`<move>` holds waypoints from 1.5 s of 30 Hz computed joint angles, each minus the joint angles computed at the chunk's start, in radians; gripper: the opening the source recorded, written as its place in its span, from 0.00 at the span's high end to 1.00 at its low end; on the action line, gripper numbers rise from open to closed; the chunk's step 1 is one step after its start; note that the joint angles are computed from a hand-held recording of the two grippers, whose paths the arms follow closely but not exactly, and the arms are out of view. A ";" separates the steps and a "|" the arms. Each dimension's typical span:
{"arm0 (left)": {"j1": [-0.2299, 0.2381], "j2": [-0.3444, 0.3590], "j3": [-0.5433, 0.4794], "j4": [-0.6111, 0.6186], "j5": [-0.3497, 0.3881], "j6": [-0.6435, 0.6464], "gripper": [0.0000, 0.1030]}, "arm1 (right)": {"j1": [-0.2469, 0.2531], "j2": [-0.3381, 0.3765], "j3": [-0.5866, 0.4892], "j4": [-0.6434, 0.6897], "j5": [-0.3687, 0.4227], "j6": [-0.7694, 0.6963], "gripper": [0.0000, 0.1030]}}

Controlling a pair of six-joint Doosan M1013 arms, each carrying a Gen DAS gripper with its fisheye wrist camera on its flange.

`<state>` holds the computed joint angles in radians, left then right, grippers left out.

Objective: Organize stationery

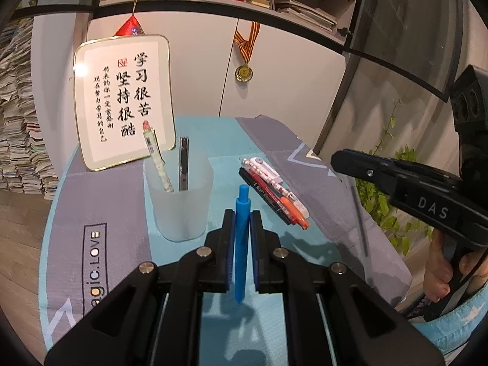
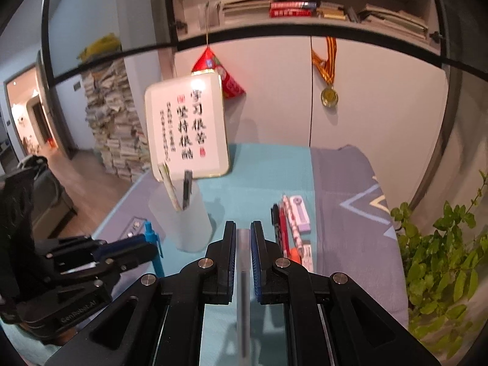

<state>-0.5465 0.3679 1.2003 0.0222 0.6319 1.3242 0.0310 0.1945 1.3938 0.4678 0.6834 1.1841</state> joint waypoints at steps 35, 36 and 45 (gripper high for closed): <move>0.035 0.032 -0.026 0.054 0.039 -0.055 0.66 | -0.007 0.004 0.004 0.003 0.043 0.024 0.90; 0.032 0.031 -0.021 0.041 0.033 -0.027 0.62 | -0.006 0.004 0.005 0.005 0.044 0.022 0.90; -0.010 0.106 -0.102 0.011 0.161 0.192 0.47 | -0.023 -0.001 0.018 -0.006 0.049 0.056 0.90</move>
<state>-0.5567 0.4741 1.0982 0.0329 0.7926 1.5159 0.0082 0.1934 1.4121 0.4622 0.7321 1.2402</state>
